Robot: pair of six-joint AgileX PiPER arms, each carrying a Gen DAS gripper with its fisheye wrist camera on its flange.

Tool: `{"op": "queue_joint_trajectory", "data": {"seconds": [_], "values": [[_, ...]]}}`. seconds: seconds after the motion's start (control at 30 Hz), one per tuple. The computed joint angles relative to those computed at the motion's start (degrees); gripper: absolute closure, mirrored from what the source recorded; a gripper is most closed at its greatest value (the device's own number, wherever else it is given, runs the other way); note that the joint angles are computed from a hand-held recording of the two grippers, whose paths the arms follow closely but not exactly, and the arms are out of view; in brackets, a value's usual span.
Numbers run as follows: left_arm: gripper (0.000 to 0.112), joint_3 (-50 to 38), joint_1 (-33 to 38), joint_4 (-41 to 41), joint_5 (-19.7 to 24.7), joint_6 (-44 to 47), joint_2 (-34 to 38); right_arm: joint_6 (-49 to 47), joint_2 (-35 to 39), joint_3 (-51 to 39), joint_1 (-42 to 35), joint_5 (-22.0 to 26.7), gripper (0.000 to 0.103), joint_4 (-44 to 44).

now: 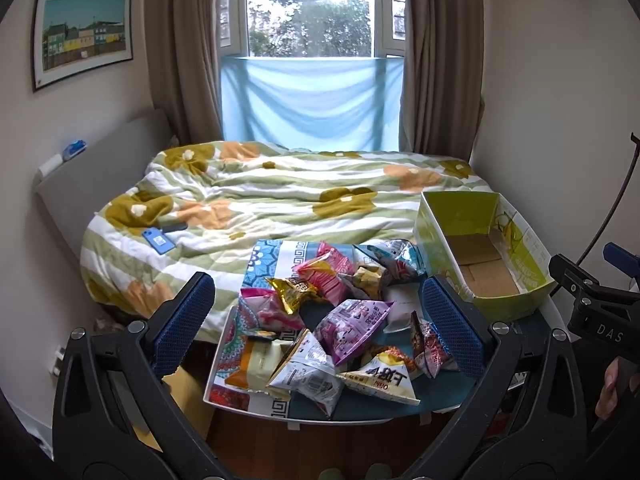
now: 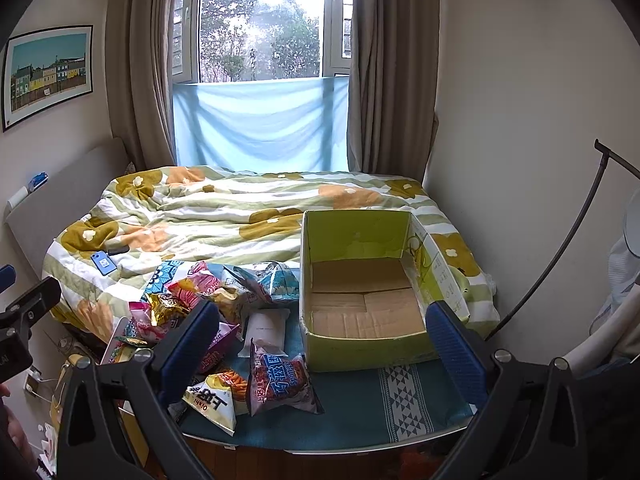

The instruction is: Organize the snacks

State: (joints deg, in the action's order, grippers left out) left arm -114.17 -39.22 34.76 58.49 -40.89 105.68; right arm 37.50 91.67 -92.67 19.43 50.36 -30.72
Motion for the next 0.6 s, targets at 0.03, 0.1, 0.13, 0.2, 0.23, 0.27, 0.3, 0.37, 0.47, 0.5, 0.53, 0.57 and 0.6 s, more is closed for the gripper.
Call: {"op": "queue_joint_trajectory", "data": {"seconds": [0.03,0.1,0.13,0.2,0.23,0.27,0.3,0.37,0.47,0.5,0.53,0.57,0.6], "values": [[0.01,-0.37,0.14,-0.15,0.11,0.32,0.21,-0.03,0.16,-0.34,0.08,0.25,0.0,0.05],[0.01,-0.27,0.19,-0.13,0.07,0.35,0.14,-0.13,0.19,-0.29,-0.04,0.15,0.0,0.21],[0.01,-0.19,0.29,-0.16,-0.01,0.45,0.08,0.01,0.21,-0.4,0.1,0.3,0.0,0.09],[0.01,-0.25,0.41,-0.28,-0.07,0.55,0.16,0.02,0.28,-0.48,0.14,0.33,0.0,0.09],[0.01,-0.31,0.37,-0.29,-0.03,0.53,0.19,-0.04,0.3,-0.43,0.08,0.26,0.0,0.12],[0.01,-0.37,0.37,-0.34,-0.01,0.59,0.21,0.04,0.33,-0.51,0.15,0.33,0.0,0.04],[0.01,-0.33,0.52,-0.42,-0.1,0.71,0.18,0.06,0.36,-0.53,0.15,0.31,0.0,0.06],[0.01,-0.46,0.39,-0.31,0.02,0.64,0.28,0.0,0.43,-0.56,0.09,0.26,0.0,0.15],[0.01,-0.61,0.32,-0.28,0.13,0.6,0.36,0.06,0.56,-0.71,0.14,0.33,0.0,0.1],[0.01,-0.69,0.37,-0.34,0.16,0.66,0.39,0.02,0.57,-0.76,0.16,0.4,0.0,0.09],[0.01,-0.75,0.3,-0.31,0.24,0.64,0.42,0.07,0.59,-0.78,0.16,0.41,0.0,0.03],[0.01,-0.75,0.27,-0.27,0.22,0.62,0.43,-0.11,0.59,-0.76,0.06,0.29,0.0,0.23],[0.01,-0.76,0.32,-0.29,0.19,0.67,0.45,-0.24,0.59,-0.68,-0.07,0.14,0.0,0.35]]}}
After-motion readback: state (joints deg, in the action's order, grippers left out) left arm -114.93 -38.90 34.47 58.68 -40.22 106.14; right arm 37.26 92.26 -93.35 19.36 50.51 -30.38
